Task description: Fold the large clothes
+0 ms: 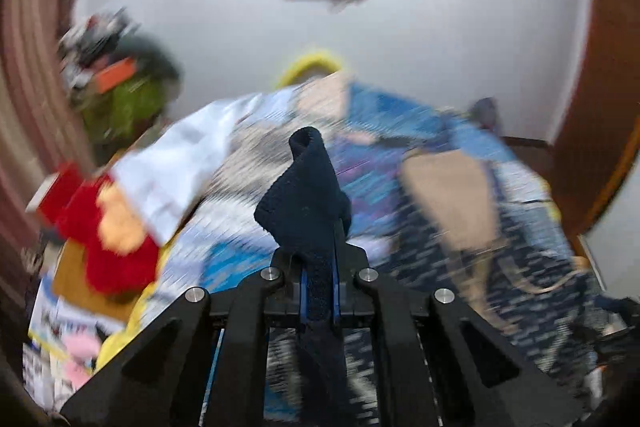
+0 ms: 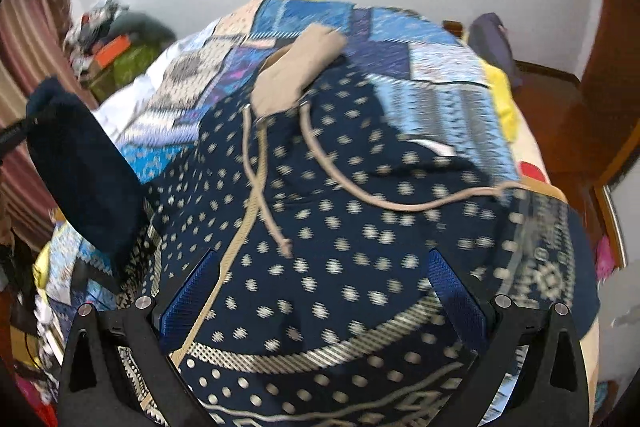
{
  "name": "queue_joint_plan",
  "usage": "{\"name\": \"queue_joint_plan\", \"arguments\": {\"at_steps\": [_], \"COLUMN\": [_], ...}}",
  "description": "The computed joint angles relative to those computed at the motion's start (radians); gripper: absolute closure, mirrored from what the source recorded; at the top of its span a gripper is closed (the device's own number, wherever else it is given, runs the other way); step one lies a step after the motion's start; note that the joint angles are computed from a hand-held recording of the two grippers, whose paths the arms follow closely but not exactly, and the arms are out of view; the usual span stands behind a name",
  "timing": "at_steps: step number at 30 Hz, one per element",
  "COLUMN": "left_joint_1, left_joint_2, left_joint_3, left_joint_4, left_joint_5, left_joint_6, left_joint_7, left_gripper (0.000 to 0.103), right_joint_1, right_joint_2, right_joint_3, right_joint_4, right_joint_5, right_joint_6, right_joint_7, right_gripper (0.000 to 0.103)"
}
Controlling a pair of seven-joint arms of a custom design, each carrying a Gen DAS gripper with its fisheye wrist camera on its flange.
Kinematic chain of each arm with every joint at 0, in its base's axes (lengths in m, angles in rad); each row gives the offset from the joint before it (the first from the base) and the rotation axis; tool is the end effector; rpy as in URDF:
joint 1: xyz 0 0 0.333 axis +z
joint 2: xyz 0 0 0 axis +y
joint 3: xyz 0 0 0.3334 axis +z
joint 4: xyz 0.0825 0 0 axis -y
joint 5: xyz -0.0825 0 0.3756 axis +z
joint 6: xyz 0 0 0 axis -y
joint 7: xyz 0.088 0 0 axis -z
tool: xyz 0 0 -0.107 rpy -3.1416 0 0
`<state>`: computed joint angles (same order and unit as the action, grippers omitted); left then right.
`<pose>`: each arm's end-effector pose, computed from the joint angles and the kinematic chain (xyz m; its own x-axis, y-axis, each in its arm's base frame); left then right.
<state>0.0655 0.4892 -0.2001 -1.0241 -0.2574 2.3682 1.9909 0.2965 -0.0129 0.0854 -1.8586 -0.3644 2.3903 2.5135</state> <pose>0.7341 -0.0513 0.6939 -0.3862 -0.9222 0.0213 -0.5672 0.2192 -0.7939 0.5513 0.2184 0.5995 -0.2965 -0.9380 -0.1794 -0.7564 0.3453 -0.5555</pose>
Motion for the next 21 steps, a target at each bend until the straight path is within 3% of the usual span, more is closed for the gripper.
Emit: {"name": "queue_joint_plan", "arguments": {"at_steps": [4,10,15,21], "left_joint_1": [-0.048,-0.145,-0.193,-0.249], "left_joint_2": [-0.046,-0.118,-0.143,-0.204], "left_joint_3": [-0.052,-0.086,-0.105,-0.093], "left_joint_4": [-0.019,-0.171,-0.286,-0.473], "left_joint_5": [-0.038,-0.058,-0.103,-0.070], "left_joint_6": [-0.023,0.019,-0.046,-0.093], "left_joint_7": [0.041,0.124,0.173,0.223], "left_gripper": [0.096,0.096,0.096,0.095], "right_joint_1": [-0.023,-0.078,-0.122,-0.143], "right_joint_2": [-0.101,-0.225,-0.304,-0.347], "right_joint_3": [-0.004,0.020,0.044,0.054], "right_joint_4": [-0.093,-0.196,-0.260,-0.307], "right_joint_5": [-0.005,-0.037,-0.073,-0.056], "right_joint_6": [0.030,0.026,-0.005,-0.040], "right_joint_7": [0.024,0.032,0.034,0.019], "right_gripper": [0.000,0.000,0.000,0.000]}}
